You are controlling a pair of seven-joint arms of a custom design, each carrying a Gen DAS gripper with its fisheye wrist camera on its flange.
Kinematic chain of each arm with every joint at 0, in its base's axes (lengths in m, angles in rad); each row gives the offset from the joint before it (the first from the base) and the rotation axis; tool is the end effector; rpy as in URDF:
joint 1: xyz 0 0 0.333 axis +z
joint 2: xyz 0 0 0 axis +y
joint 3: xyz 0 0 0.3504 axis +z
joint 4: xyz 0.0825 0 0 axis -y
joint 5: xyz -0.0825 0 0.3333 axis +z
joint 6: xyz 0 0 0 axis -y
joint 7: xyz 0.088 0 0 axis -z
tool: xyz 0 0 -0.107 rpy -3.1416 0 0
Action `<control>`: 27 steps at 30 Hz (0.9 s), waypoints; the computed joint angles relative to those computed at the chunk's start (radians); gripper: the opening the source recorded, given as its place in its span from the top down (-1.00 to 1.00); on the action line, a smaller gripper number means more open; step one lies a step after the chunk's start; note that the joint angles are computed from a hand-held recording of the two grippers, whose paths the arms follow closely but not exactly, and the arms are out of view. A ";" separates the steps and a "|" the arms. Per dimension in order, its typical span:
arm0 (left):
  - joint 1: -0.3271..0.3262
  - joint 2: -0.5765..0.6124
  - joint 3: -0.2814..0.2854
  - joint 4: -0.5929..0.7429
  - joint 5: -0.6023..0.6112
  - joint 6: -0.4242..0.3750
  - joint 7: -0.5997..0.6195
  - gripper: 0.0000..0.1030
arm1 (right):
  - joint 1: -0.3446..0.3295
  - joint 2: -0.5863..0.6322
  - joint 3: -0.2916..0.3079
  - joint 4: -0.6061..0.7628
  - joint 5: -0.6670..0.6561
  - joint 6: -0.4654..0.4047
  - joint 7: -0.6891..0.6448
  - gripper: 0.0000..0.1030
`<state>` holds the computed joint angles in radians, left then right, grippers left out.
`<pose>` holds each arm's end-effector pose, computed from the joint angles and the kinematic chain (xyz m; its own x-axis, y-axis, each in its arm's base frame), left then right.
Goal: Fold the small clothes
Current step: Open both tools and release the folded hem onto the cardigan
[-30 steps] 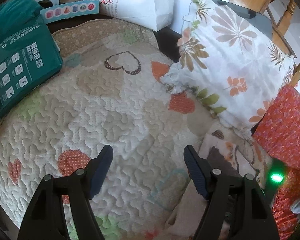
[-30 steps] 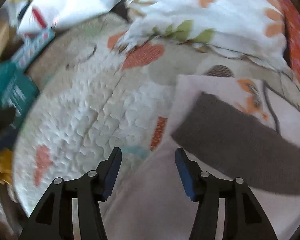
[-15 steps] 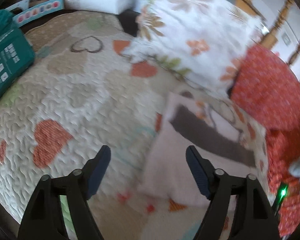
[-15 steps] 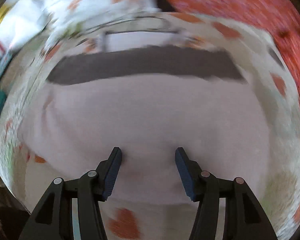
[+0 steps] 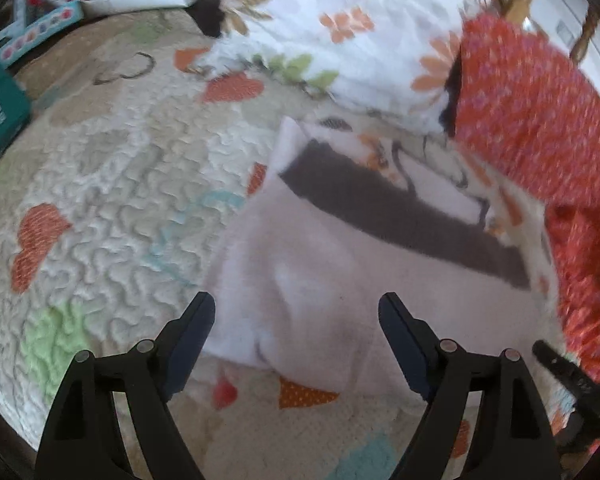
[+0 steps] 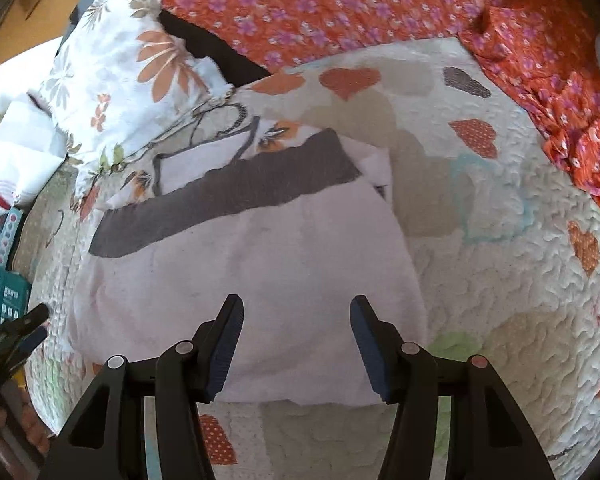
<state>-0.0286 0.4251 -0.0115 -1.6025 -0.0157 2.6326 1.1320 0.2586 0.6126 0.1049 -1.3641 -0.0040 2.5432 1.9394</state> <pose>0.6879 -0.0257 0.5073 0.3203 -0.9113 0.2586 -0.7582 -0.4103 -0.5067 0.6985 0.2416 0.4750 0.0267 -0.9687 -0.2466 -0.8708 0.0986 -0.4816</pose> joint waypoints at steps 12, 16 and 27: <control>-0.020 0.108 0.009 0.118 0.087 -0.140 0.084 -0.62 | 0.015 0.109 0.011 0.157 0.018 -0.146 -0.062 -0.20; -0.024 0.113 0.014 0.115 0.083 -0.131 0.075 -0.69 | 0.024 0.126 0.004 0.184 0.015 -0.178 -0.071 -0.23; -0.001 0.099 -0.008 0.096 0.039 -0.121 0.103 -0.75 | 0.022 0.125 0.002 0.183 0.028 -0.189 -0.082 -0.27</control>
<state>-0.0299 0.5238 -0.0190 -1.5063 0.0232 2.5112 1.2347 0.2803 0.7381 0.1070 -1.1807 0.0241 2.3545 1.8578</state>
